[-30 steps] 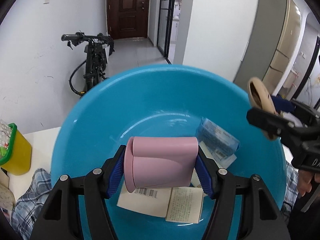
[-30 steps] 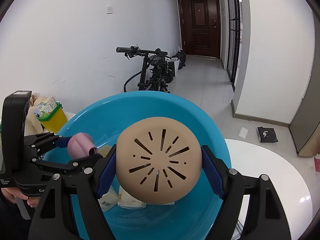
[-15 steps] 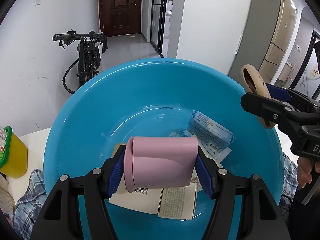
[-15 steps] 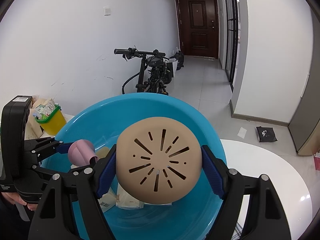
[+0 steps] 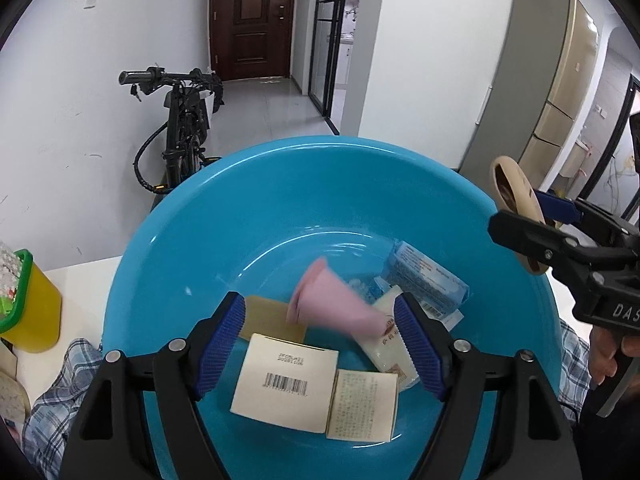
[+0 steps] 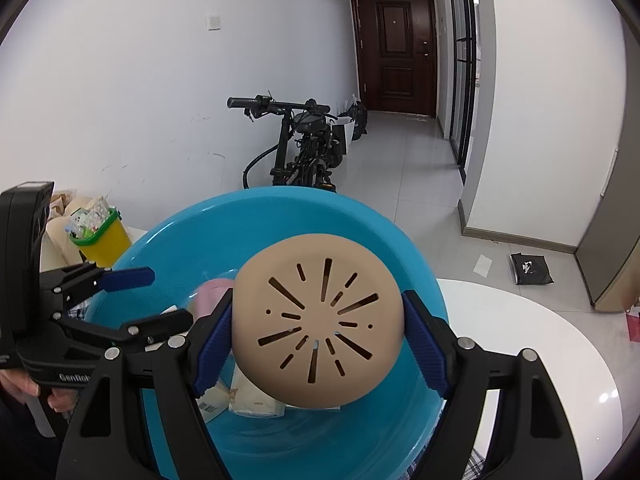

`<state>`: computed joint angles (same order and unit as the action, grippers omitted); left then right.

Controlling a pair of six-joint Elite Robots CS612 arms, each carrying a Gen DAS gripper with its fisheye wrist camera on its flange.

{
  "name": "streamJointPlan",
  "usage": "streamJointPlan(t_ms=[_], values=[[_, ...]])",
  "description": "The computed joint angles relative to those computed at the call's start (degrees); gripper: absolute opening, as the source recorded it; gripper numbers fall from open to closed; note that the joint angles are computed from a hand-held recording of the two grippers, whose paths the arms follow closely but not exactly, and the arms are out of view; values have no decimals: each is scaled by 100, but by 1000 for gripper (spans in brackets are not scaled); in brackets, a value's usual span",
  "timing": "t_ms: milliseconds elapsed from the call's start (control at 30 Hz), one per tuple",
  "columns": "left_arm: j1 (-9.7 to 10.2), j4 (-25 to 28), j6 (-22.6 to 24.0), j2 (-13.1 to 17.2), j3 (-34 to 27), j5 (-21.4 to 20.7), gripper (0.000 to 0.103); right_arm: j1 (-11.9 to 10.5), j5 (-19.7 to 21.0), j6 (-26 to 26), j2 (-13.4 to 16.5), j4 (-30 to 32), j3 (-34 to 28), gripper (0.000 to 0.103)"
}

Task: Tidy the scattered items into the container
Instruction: 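Lower the pink cup into the basin and open the left gripper, then lower the tan soap dish into the basin and open the right gripper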

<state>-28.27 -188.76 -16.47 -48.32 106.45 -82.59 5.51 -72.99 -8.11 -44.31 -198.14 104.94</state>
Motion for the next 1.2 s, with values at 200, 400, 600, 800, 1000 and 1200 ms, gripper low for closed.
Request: streamJointPlan(t_ms=[200, 400, 600, 800, 1000, 1200], values=[[6, -67, -64, -54, 55, 191, 79, 22, -38, -221, -12, 197, -10, 77], [96, -58, -292, -74, 46, 205, 85, 95, -98, -493, 6, 497, -51, 77], [86, 269, -234, -75, -16, 294, 85, 167, -169, -761, 15, 830, -98, 78], [58, 383, -132, -48, -61, 349, 85, 183, -228, -835, 21, 1032, -133, 79], [57, 398, -135, -53, -62, 310, 85, 212, -325, -861, 28, 1071, -153, 79], [38, 328, -103, -74, -35, 292, 85, 236, -393, -915, 37, 1265, -201, 82]])
